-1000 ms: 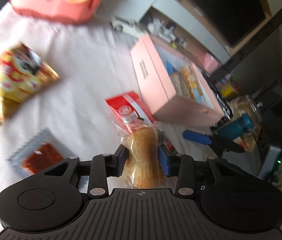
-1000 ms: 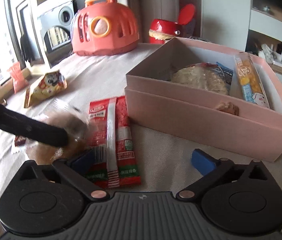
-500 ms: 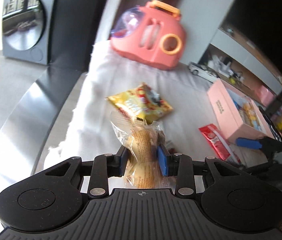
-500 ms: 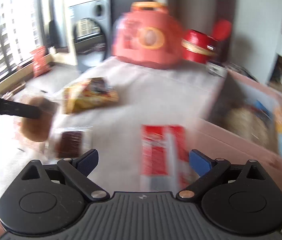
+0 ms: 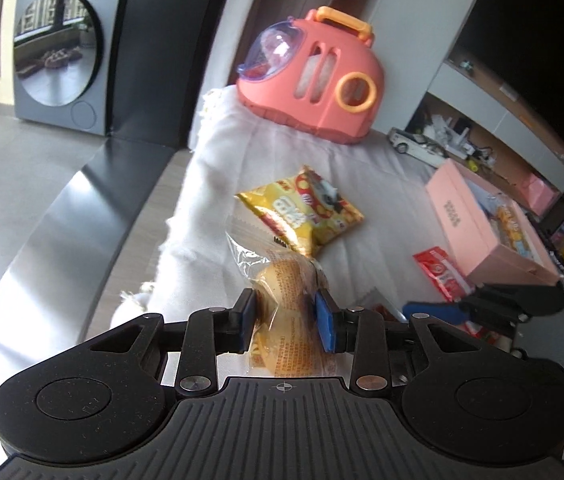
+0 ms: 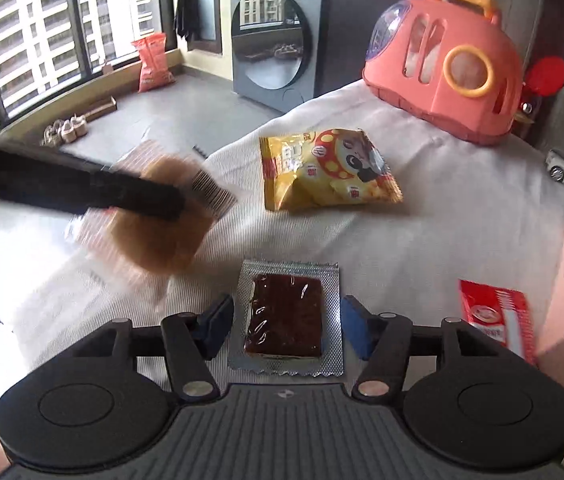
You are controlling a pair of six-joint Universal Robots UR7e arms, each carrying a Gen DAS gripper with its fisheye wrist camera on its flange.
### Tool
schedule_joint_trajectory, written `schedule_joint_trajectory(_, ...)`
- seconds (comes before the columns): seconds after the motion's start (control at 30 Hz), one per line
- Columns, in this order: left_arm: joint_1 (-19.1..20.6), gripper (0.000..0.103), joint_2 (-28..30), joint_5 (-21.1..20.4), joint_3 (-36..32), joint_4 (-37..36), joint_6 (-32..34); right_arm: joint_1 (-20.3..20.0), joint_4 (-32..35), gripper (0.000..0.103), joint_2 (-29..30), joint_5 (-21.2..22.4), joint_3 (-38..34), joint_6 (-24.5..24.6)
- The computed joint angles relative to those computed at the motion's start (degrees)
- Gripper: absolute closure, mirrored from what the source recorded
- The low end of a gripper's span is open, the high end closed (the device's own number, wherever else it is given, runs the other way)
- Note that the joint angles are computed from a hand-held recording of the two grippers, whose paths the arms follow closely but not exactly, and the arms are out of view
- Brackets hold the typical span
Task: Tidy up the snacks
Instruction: 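Grasp the brown meat packet with the right tool, then carry the bun bag and meat packet over the pink box and open both tools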
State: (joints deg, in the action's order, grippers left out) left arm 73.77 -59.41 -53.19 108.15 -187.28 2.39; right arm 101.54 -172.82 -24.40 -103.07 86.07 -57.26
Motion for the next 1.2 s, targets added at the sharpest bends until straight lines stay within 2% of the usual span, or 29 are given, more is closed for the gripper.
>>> schedule_joint_trajectory(0.13, -0.88, 0.067, -0.52, -3.36, 0.55, 2.56, 0.78, -2.03, -1.01, 0.050, -4.96, 0.06, 5.01, 0.44)
schedule_joint_trajectory(0.23, -1.92, 0.067, -0.03, -6.46, 0.10, 6.09, 1.51, -3.96, -2.11, 0.051, -9.40, 0.56, 8.57, 2.57)
schedule_joint_trajectory(0.33, -3.36, 0.067, 1.23, -8.58, -0.79, 8.63, 2.82, -5.95, -6.19, 0.051, -13.93, 1.06, 12.69, 3.73)
schedule_joint_trajectory(0.47, -4.97, 0.067, 3.87, -12.26, -3.67, 12.82, 4.60, -8.33, -12.56, 0.051, -18.34, 1.12, 17.06, 3.70)
schedule_joint_trajectory(0.6, -6.20, 0.067, 6.57, -16.40, -9.41, 17.11, 5.79, -9.80, -15.73, 0.051, -21.04, 1.76, 18.20, 5.81)
schedule_joint_trajectory(0.73, -8.26, 0.067, 10.37, -19.10, -19.30, 18.30, 10.19, -9.12, -16.28, 0.051, -23.10, 6.13, 14.48, 8.88)
schedule_joint_trajectory(0.83, -7.91, 0.067, 15.51, -22.77, -29.62, 20.44, 10.30, -7.74, -16.23, 0.051, -22.29, 8.27, 8.46, 11.42)
schedule_joint_trajectory(0.9, -7.00, 0.067, 19.53, -25.70, -36.74, 22.63, 9.63, -7.00, -14.87, 0.051, -20.23, 7.74, 3.18, 13.44)
schedule_joint_trajectory(1.0, -4.83, 0.067, 26.50, -30.51, -48.54, 27.41, 7.28, -6.49, -13.19, 0.050, -15.38, 5.40, -4.89, 13.44)
schedule_joint_trajectory(1.07, -2.95, 0.067, 32.46, -32.87, -59.31, 35.76, 5.23, -6.88, -10.87, 0.043, -12.65, 4.17, -9.31, 12.86)
schedule_joint_trajectory(1.13, -1.59, 0.067, 38.16, -30.90, -69.46, 43.94, 2.81, -7.41, -6.12, 0.042, -9.95, 2.54, -14.27, 13.66)
schedule_joint_trajectory(1.2, -0.56, 0.067, 40.34, -29.13, -71.96, 44.24, 1.27, -7.82, -3.51, 0.042, -8.03, 0.19, -17.37, 15.61)
